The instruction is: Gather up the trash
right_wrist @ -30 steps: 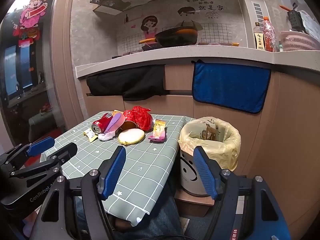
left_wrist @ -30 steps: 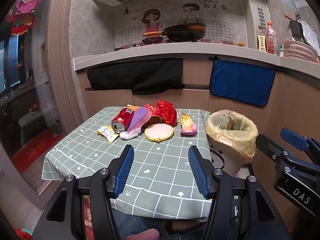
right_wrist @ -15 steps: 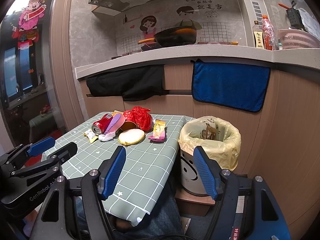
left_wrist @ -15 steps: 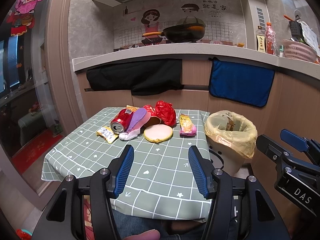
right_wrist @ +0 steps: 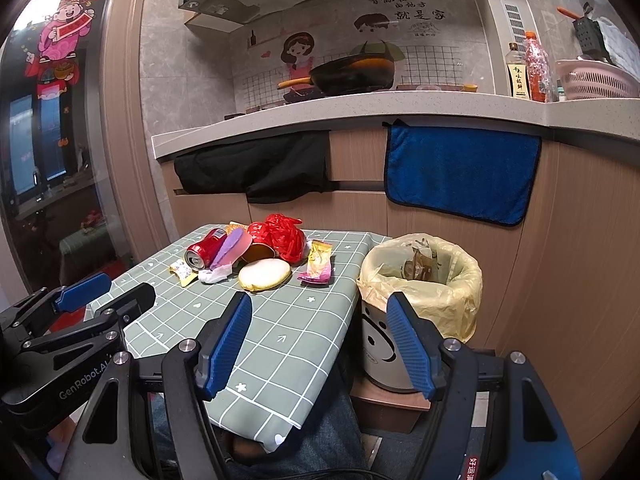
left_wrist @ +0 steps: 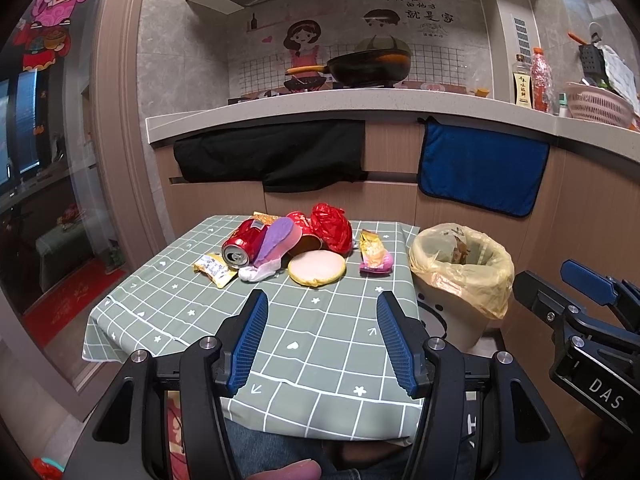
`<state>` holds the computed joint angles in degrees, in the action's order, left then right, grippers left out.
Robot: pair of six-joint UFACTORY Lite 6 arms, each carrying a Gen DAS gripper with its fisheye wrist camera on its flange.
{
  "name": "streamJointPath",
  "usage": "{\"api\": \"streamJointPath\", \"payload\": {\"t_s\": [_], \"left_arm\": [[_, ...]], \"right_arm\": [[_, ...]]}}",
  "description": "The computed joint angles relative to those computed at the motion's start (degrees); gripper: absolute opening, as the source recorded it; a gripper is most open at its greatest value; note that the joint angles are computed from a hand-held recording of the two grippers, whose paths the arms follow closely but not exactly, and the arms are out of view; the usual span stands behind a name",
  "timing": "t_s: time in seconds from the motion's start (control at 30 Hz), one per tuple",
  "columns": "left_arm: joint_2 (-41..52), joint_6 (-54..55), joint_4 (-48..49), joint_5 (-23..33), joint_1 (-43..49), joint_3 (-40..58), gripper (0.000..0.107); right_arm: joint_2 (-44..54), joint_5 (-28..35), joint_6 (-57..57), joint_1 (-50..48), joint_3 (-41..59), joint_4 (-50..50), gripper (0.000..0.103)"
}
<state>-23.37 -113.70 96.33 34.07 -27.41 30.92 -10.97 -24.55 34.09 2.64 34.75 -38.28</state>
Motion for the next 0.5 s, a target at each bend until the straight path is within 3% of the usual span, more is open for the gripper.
{"api": "streamJointPath", "payload": {"t_s": [0.5], "left_arm": [[0.43,-2.72,2.74,-0.98,1.39,-0.69,0.057]], "right_arm": [[-1.55,1.20,1.17,0.94,-0.31,-0.79,0.067]]}}
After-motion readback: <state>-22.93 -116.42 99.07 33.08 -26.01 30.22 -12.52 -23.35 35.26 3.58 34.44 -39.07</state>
